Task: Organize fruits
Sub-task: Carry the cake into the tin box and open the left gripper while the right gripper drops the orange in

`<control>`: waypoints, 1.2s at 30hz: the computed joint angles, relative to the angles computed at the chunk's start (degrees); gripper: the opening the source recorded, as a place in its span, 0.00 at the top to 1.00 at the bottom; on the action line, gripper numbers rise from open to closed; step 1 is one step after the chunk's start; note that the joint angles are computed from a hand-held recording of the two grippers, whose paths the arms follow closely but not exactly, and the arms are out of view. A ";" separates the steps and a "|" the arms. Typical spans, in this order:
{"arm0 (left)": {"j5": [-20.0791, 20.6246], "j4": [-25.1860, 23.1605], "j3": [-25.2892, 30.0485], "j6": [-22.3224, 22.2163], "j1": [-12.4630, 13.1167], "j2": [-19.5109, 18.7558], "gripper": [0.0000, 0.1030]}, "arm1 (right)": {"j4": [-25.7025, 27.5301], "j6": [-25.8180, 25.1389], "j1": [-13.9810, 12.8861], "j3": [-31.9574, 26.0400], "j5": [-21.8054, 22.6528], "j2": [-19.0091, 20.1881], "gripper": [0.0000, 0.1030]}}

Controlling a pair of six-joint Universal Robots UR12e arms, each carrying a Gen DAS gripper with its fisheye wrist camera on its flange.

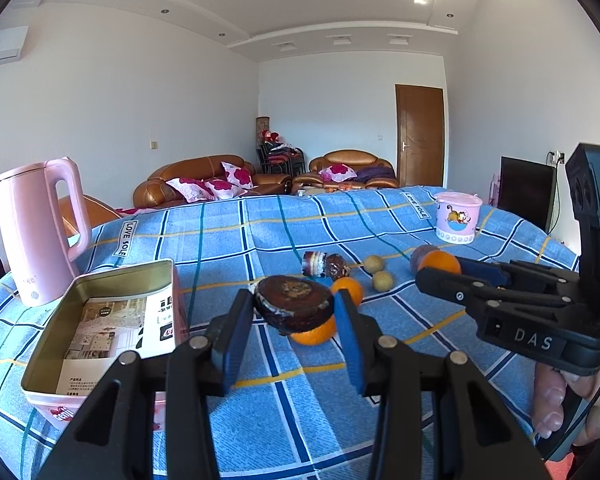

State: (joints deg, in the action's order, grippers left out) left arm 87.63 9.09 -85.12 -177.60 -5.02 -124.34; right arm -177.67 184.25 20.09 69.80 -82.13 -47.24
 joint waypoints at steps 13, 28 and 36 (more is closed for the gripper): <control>2.11 4.43 -0.70 1.39 -0.55 -0.14 0.58 | -6.43 -1.30 0.53 1.70 -2.37 -0.20 0.62; 2.70 3.95 -2.06 -1.00 0.60 1.70 0.58 | -3.82 -4.07 1.44 0.42 -2.08 -0.68 0.62; 7.42 0.68 -1.66 -5.17 2.86 2.81 0.58 | 0.03 -4.67 1.96 -4.31 2.74 0.22 0.62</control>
